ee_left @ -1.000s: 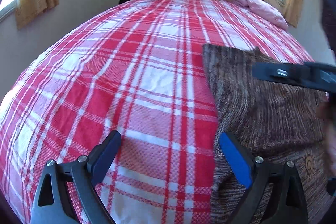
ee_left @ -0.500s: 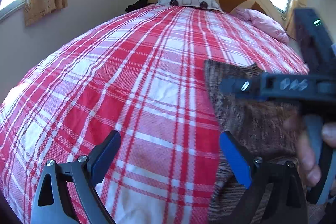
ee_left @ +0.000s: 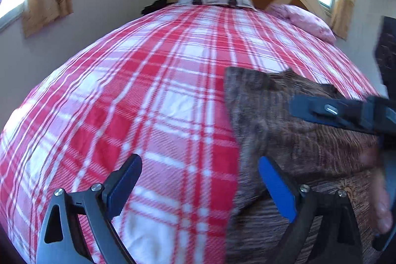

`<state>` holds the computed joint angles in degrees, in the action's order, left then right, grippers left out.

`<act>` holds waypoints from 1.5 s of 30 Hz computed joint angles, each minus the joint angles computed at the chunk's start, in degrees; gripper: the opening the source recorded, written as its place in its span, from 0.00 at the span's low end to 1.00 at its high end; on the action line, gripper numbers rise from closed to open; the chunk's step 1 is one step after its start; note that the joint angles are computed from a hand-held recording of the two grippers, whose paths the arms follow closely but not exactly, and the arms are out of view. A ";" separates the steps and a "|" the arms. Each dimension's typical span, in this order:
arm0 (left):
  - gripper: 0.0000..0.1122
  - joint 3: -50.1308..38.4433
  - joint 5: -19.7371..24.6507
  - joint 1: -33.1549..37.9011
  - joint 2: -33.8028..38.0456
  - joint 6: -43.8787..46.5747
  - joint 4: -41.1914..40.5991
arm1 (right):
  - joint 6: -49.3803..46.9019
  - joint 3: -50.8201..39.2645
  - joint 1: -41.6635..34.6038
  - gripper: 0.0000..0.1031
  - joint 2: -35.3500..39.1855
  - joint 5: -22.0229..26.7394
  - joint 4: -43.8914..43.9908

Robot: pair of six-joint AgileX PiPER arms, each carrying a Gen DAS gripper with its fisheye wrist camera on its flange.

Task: Fold small clothes
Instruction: 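Move the right tool to the sweater side edge beside the left tool, then move both tools to the sweater hem, fingers open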

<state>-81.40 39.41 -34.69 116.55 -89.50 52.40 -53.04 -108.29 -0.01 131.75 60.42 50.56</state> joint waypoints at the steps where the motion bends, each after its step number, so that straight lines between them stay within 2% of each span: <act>1: 0.86 -2.48 0.54 0.10 1.46 3.79 -2.19 | -1.94 3.80 -1.09 0.63 -2.13 -1.76 -0.13; 4: 0.86 -10.39 6.46 0.50 6.89 13.84 -8.04 | -2.51 9.86 -2.00 0.66 -4.59 -6.68 -4.26; 5: 0.86 -10.59 6.44 1.06 7.39 15.62 -9.44 | -2.58 10.75 -2.14 0.66 -4.67 -7.63 -5.11; 6: 0.86 -8.50 4.13 2.04 6.18 15.12 -10.23 | -3.92 12.67 -2.22 0.66 -4.70 -9.39 -4.41; 8: 0.89 -6.41 3.42 3.03 4.99 13.58 -10.06 | -7.81 15.87 -2.87 0.67 -5.74 -11.58 -1.12; 10: 0.90 -3.65 0.68 3.74 3.81 12.06 -9.51 | -10.25 18.68 -1.51 0.70 -7.29 -14.91 -1.12; 14: 0.90 -4.01 3.09 2.16 3.38 12.40 -8.88 | -9.65 19.17 -3.48 0.68 -9.04 -11.03 -2.13; 22: 0.90 14.68 -3.09 -4.93 -7.73 -6.16 0.65 | -17.52 31.14 -15.12 0.68 -17.86 -13.59 -1.60; 26: 0.90 22.86 -1.11 -10.87 -13.84 -17.15 7.05 | -24.84 37.64 -24.09 0.68 -22.41 -12.32 -0.87; 28: 0.90 25.34 -0.72 -13.45 -15.56 -19.63 8.09 | -26.54 39.54 -27.75 0.68 -23.23 -12.11 -1.27; 31: 0.90 26.60 0.89 -16.64 -16.06 -21.82 7.87 | -28.98 42.59 -32.95 0.68 -24.81 -12.24 -1.65; 34: 0.90 28.46 0.96 -20.59 -16.56 -25.97 9.00 | -32.62 45.03 -37.97 0.68 -25.86 -10.39 -1.11; 38: 0.90 26.55 2.75 -24.64 -13.92 -24.07 6.39 | -38.52 49.50 -42.27 0.68 -28.20 -9.94 0.83; 40: 0.90 24.32 5.90 -27.03 -11.94 -22.41 4.60 | -41.46 51.97 -44.04 0.68 -29.46 -10.06 1.82; 45: 0.90 22.14 8.37 -29.97 -10.88 -21.12 2.38 | -50.48 57.92 -47.50 0.68 -32.39 -11.94 4.46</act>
